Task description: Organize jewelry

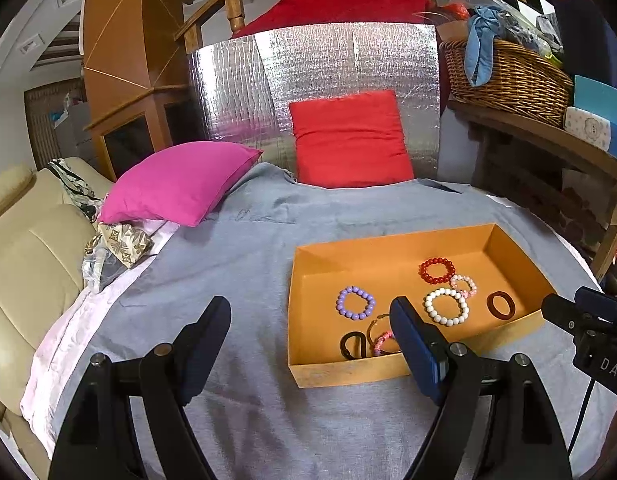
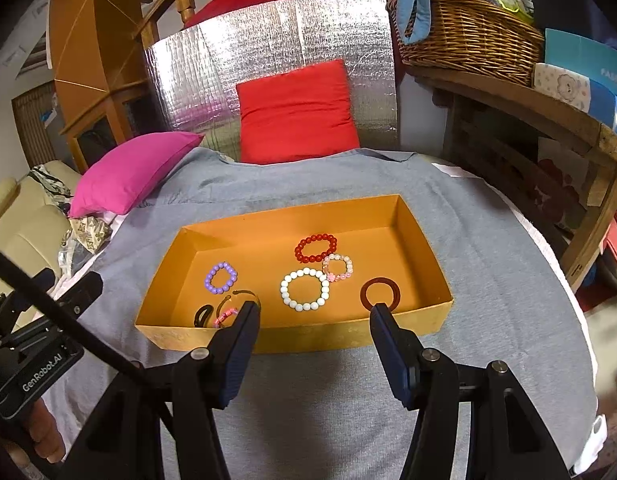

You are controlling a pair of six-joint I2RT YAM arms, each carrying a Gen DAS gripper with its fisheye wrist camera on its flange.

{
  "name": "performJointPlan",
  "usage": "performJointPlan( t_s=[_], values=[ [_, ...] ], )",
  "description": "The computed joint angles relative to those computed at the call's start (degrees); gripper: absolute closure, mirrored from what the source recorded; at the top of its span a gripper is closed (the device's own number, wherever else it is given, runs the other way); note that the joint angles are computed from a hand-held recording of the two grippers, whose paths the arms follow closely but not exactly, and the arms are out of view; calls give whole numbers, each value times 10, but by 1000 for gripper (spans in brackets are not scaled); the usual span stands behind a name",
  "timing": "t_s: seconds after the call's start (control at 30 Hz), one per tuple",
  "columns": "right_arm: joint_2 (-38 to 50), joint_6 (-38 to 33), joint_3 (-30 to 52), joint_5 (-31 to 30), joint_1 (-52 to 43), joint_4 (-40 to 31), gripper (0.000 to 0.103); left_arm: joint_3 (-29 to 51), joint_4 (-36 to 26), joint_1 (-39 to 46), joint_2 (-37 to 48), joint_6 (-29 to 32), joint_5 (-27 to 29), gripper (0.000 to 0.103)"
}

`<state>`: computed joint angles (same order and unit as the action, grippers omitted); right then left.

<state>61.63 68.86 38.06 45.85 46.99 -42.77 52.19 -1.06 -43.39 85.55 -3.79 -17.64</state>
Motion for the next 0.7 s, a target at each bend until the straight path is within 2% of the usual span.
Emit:
performJointPlan(
  t_s=[0.7],
  values=[
    [11, 4, 11, -20, -14, -5, 41, 3, -13, 7, -9, 0, -4, 21]
  ],
)
